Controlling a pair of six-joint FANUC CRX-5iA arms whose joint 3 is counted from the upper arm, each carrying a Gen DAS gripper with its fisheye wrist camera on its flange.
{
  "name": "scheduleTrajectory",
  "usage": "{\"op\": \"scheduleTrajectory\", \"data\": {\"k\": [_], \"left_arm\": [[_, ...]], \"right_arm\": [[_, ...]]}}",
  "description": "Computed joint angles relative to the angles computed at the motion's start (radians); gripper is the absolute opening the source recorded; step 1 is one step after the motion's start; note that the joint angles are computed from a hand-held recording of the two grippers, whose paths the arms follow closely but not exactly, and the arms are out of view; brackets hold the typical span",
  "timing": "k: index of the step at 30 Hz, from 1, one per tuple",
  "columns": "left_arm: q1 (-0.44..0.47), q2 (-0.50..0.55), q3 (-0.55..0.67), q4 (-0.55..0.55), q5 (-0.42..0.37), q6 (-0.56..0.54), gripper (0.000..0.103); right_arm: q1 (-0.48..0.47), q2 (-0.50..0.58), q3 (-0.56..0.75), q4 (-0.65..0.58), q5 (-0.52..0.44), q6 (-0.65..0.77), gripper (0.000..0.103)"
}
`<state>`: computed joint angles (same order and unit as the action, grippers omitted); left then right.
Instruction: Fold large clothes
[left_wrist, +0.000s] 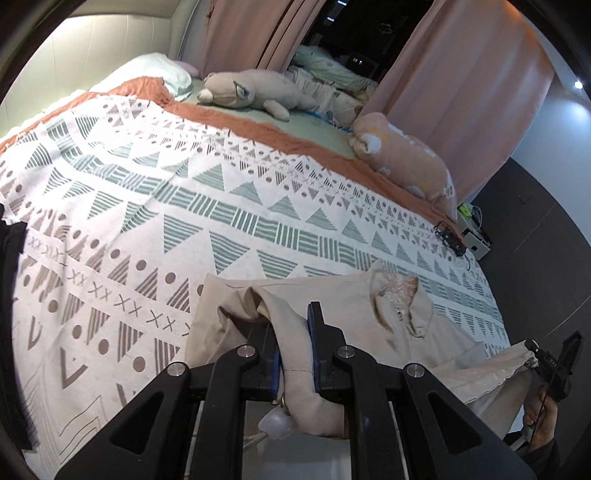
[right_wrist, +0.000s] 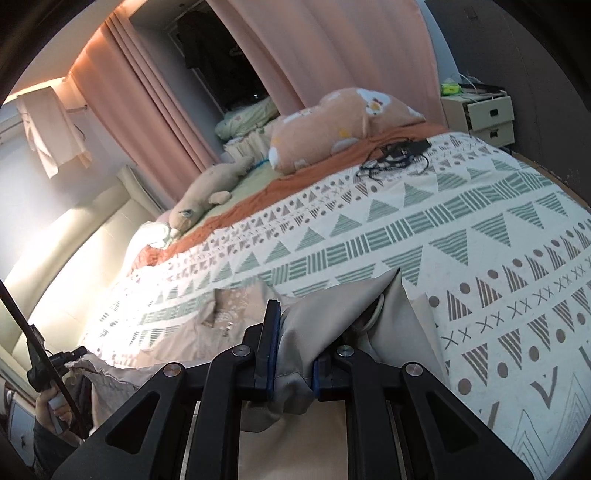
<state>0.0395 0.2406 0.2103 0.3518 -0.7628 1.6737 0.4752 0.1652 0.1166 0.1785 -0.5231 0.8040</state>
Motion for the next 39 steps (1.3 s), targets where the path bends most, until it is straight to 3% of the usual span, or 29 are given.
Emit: {"op": "scheduleTrajectory", "data": {"k": [4,7,8,9,10,11,12,13,16,22,28,30,33,39], "left_arm": [[0.005,0.075,0.045,0.006,-0.045,0.023,0.016],[0.0,0.102,0.054,0.004,-0.042,0.02,0.025],[0.0,0.107,0.049,0.021,-0.038,0.005,0.043],[0.001,0.111,0.041,0.05,-0.033,-0.02,0.078],[0.001,0.113,0.026,0.086,-0.019,-0.05,0.099],[-0.002,0.104,0.013,0.085,0.003,-0.056,0.103],[-0.006,0.098,0.018,0.055,0.006,-0.041,0.103],[-0.01,0.093,0.023,0.032,0.005,-0.029,0.103],[-0.002,0.068,-0.019,0.082,0.023,-0.065,0.103],[0.012,-0.033,-0.107,0.036,0.046,-0.043,0.103],[0.047,-0.157,-0.254,0.071,0.08,-0.082,0.103],[0.057,-0.185,-0.266,0.021,0.054,-0.034,0.103],[0.083,-0.232,-0.322,0.045,0.045,-0.056,0.103],[0.129,-0.32,-0.411,0.047,0.032,-0.065,0.103]], "right_arm": [[0.003,0.054,0.041,0.013,-0.032,-0.041,0.011],[0.002,0.107,0.104,0.013,-0.123,-0.065,0.016],[0.005,0.123,0.129,0.013,-0.159,-0.069,0.021],[0.007,0.131,0.142,0.015,-0.178,-0.076,0.035],[0.012,0.133,0.139,0.037,-0.178,-0.102,0.047],[0.019,0.125,0.121,0.077,-0.166,-0.139,0.076],[0.025,0.12,0.102,0.118,-0.151,-0.173,0.091],[0.035,0.112,0.091,0.163,-0.156,-0.21,0.092],[0.044,0.105,0.116,0.112,-0.186,-0.168,0.092],[0.099,0.102,0.165,0.109,-0.243,-0.11,0.092],[0.157,0.121,0.224,0.072,-0.311,-0.015,0.091],[0.174,0.146,0.266,0.051,-0.341,0.025,0.087],[0.192,0.203,0.364,0.024,-0.416,0.078,0.076],[0.23,0.332,0.567,0.016,-0.552,0.133,0.07]]}}
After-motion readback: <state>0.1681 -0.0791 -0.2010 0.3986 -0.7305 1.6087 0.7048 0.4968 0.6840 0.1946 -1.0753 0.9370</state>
